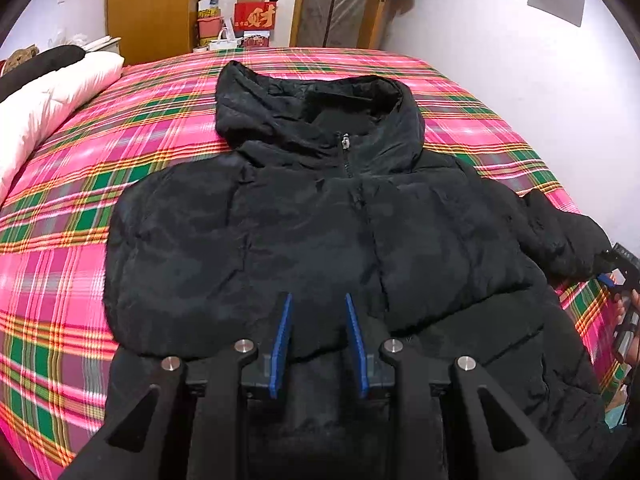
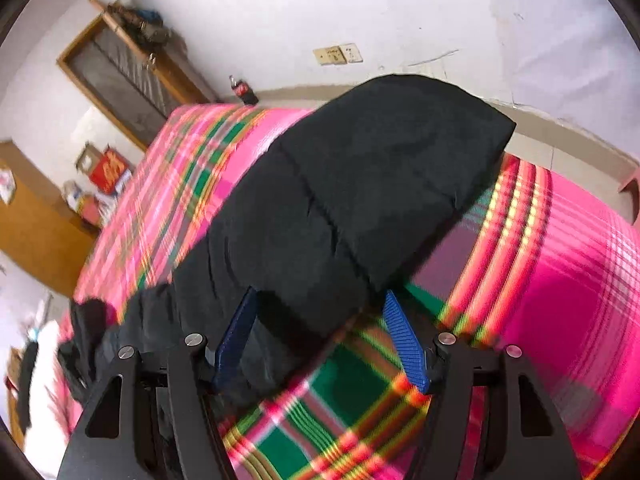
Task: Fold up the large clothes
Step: 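Grasp the other black sleeve with the right tool and lift it, then fold the held sleeve across the jacket front with the right tool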
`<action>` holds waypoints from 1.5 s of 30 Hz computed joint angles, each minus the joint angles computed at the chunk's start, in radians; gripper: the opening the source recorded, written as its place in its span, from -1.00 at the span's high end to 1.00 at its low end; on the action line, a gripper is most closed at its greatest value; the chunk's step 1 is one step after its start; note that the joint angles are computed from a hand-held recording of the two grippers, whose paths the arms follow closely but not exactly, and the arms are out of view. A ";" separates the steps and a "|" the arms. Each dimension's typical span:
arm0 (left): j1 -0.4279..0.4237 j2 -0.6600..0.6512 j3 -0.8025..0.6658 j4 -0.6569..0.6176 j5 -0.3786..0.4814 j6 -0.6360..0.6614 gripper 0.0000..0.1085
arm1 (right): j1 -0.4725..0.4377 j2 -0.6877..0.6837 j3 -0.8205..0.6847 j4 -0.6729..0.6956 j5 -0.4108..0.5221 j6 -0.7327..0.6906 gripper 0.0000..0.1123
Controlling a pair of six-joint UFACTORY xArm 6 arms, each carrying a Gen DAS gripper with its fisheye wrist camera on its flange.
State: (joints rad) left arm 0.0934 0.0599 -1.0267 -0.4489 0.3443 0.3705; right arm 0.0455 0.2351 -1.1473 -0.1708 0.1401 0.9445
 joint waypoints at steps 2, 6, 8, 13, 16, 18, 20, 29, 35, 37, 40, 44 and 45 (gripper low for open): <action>-0.008 0.024 -0.024 0.002 0.001 0.003 0.48 | -0.020 0.011 0.009 -0.031 -0.067 0.066 -0.16; -0.022 0.050 -0.048 -0.016 0.007 0.020 0.48 | -0.049 0.044 -0.015 -0.107 -0.115 0.178 -0.16; -0.026 0.051 -0.046 -0.026 0.011 0.029 0.47 | -0.050 0.061 -0.055 -0.125 -0.075 0.185 -0.16; -0.016 0.039 -0.025 -0.033 0.014 0.037 0.48 | -0.020 0.048 -0.117 -0.093 0.057 0.103 0.70; -0.001 0.030 -0.015 -0.028 0.017 0.039 0.48 | 0.002 0.012 -0.117 -0.100 0.053 0.070 0.76; 0.010 0.030 -0.017 -0.023 0.023 0.036 0.48 | 0.026 -0.024 -0.116 -0.129 0.046 0.073 0.78; 0.019 0.028 -0.020 -0.032 0.027 0.050 0.47 | 0.058 -0.052 -0.123 -0.139 0.039 0.057 0.80; 0.060 0.031 -0.037 -0.109 0.025 0.193 0.47 | 0.236 -0.058 -0.245 -0.081 0.052 -0.090 0.84; 0.100 0.046 -0.041 -0.159 0.042 0.246 0.47 | 0.356 0.041 -0.386 0.069 0.096 -0.260 0.85; 0.110 0.052 -0.053 -0.172 0.064 0.244 0.47 | 0.391 0.080 -0.431 0.132 0.111 -0.329 0.85; 0.119 0.048 -0.067 -0.223 0.075 0.288 0.47 | 0.438 0.162 -0.528 0.236 0.149 -0.452 0.85; 0.134 0.043 -0.079 -0.265 0.090 0.312 0.47 | 0.511 0.302 -0.701 0.343 0.234 -0.581 0.85; 0.138 0.042 -0.082 -0.273 0.095 0.315 0.47 | 0.526 0.328 -0.730 0.358 0.253 -0.603 0.86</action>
State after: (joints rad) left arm 0.2314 0.1021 -1.1085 -0.7220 0.4389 0.6851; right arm 0.5711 0.5634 -1.8775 0.1868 0.3926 0.3415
